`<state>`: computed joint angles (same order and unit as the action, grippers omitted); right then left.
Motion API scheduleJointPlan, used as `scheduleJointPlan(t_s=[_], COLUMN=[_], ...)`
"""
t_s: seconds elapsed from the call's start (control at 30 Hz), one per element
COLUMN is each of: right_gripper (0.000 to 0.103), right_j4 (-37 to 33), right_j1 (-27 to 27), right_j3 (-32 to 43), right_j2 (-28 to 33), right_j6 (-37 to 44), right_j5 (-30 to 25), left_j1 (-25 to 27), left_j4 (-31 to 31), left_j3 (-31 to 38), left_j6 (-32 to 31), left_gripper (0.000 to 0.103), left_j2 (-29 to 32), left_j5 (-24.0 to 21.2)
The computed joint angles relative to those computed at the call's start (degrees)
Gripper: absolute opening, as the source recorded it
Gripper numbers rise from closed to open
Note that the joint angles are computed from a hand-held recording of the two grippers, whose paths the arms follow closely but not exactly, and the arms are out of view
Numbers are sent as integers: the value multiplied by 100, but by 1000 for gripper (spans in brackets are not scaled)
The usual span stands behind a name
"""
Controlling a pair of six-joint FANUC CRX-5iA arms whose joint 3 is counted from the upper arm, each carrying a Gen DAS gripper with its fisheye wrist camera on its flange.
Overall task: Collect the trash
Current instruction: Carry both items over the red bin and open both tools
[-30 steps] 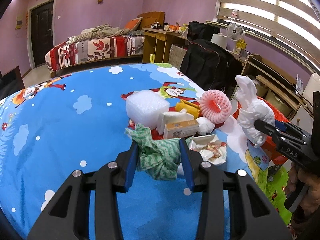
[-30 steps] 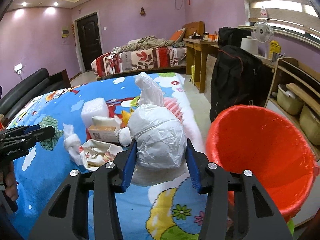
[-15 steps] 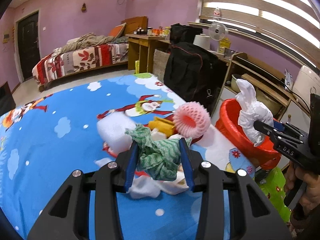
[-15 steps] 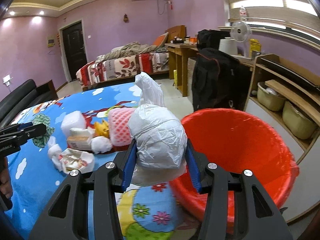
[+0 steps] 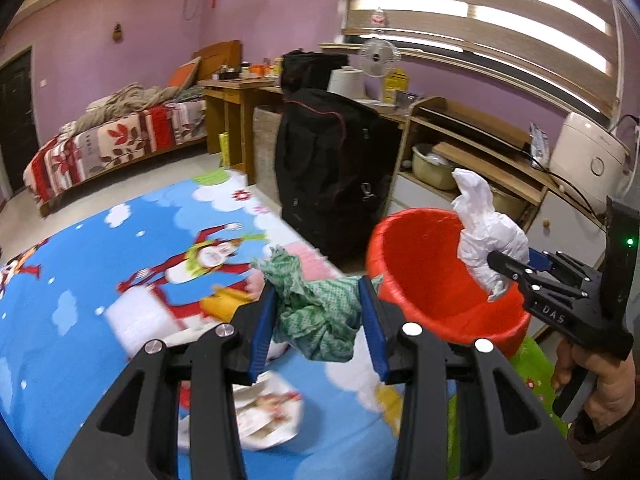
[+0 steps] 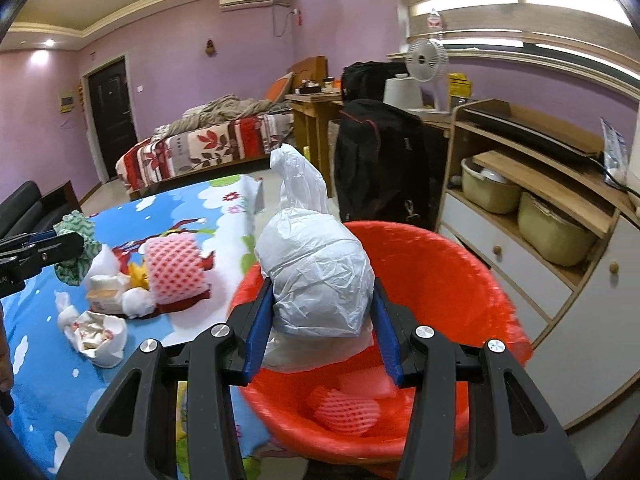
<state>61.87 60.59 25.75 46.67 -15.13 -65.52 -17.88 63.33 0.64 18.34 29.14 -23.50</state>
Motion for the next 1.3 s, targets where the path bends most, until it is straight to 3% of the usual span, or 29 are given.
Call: scheduleJointPlan(t_s=[0.47, 0.7, 1.0, 1.13, 1.3], right_gripper=[46, 49, 57, 66, 68], right_j4=[55, 146, 259, 284, 282], right_j1=[-102, -170, -209, -199, -181], right_j3=[-920, -1201, -1460, -1515, -1571], right_j2=[-585, -782, -909, -939, -970], right_j6=[-509, -664, -985, -1053, -1117], right_j5=[-52, -36, 15, -24, -75], left_j1=[-354, -452, -534, -548, -555], left_j4=[-1109, -1352, -1396, -1340, -1255], left_j3=[1498, 2165, 2489, 2597, 2568], left_j6=[1008, 1291, 1253, 1203, 1106], left_gripper=[39, 40, 44, 52, 56], left_j2=[804, 1168, 1364, 1444, 1452], left_j5=[-895, -1264, -1481, -1598, -1609])
